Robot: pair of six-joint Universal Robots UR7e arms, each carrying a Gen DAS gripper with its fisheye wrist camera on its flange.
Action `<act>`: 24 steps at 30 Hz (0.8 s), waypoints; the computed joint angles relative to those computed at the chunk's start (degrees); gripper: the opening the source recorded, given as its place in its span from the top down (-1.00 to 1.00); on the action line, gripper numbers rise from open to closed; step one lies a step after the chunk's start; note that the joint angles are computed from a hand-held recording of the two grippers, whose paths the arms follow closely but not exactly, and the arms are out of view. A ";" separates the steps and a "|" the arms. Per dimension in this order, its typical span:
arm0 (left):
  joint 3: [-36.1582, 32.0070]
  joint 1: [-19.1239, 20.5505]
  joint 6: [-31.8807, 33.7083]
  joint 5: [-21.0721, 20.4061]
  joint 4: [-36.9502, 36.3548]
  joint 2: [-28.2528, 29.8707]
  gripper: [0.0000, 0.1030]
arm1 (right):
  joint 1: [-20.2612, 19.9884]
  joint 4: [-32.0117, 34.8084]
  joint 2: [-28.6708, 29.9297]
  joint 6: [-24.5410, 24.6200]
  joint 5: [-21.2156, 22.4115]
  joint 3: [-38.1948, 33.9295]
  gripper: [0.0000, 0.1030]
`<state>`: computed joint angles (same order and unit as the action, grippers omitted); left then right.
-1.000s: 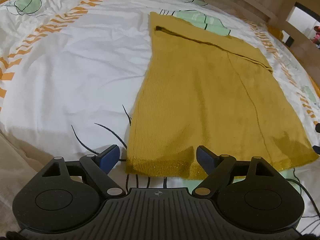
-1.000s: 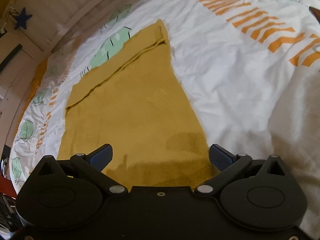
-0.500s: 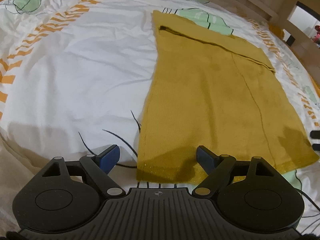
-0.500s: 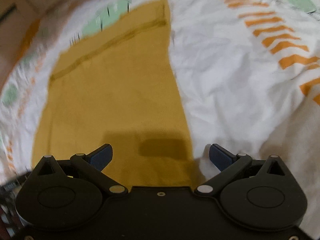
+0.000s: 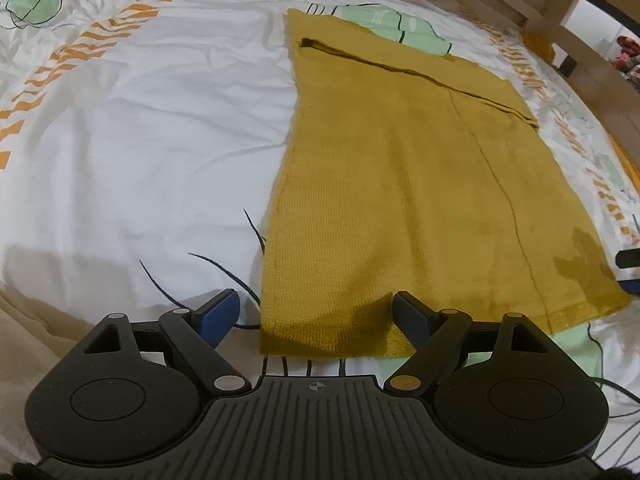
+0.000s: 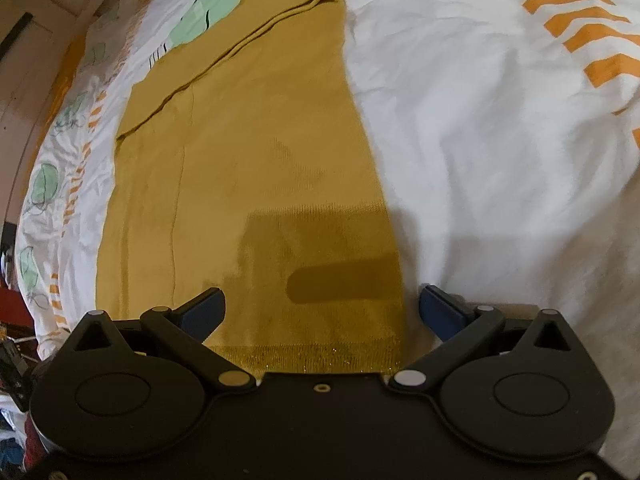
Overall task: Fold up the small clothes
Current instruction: 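Lower both grippers onto the glittery hem and close them on it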
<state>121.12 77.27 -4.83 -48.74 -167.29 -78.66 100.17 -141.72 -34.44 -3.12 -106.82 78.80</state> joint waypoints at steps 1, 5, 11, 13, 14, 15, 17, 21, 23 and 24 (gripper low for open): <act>0.01 0.03 0.00 -0.09 -0.03 0.02 -0.62 | -0.01 0.91 0.07 -0.16 -0.15 -0.51 -1.00; -0.04 -0.13 0.43 0.23 0.18 0.18 -0.62 | 0.24 2.49 0.86 -0.09 -0.66 -1.66 -1.00; 0.21 -0.14 1.52 0.01 -0.03 0.07 -0.55 | 0.37 2.35 0.54 -1.50 -0.57 -1.15 -1.00; 0.41 -0.12 1.54 -0.09 -0.31 -0.09 -0.48 | 0.42 2.25 0.34 -2.29 -0.74 -0.88 -1.00; 0.46 -0.05 1.56 -0.28 -0.40 -0.18 -0.48 | 0.41 2.18 0.20 -2.62 -0.79 -0.70 -1.00; 0.41 0.05 1.59 -0.53 -0.37 -0.23 -0.47 | 0.43 2.13 0.16 -2.84 -0.82 -0.61 -1.00; 0.35 0.10 1.81 -0.71 -0.44 -0.13 -0.46 | 0.39 2.10 0.06 -3.04 -0.58 -0.52 -1.00; 0.63 0.19 2.10 -0.78 -0.71 -0.48 -0.33 | 0.06 2.17 -0.44 -3.23 0.71 -0.12 -0.98; 0.74 0.29 1.96 -0.96 -0.91 -0.61 -0.27 | -0.07 1.97 -0.60 -3.17 1.27 0.13 -0.95; 0.72 0.35 1.87 -1.00 -0.90 -0.64 -0.24 | -0.20 2.14 -0.58 -3.17 1.65 0.03 -0.88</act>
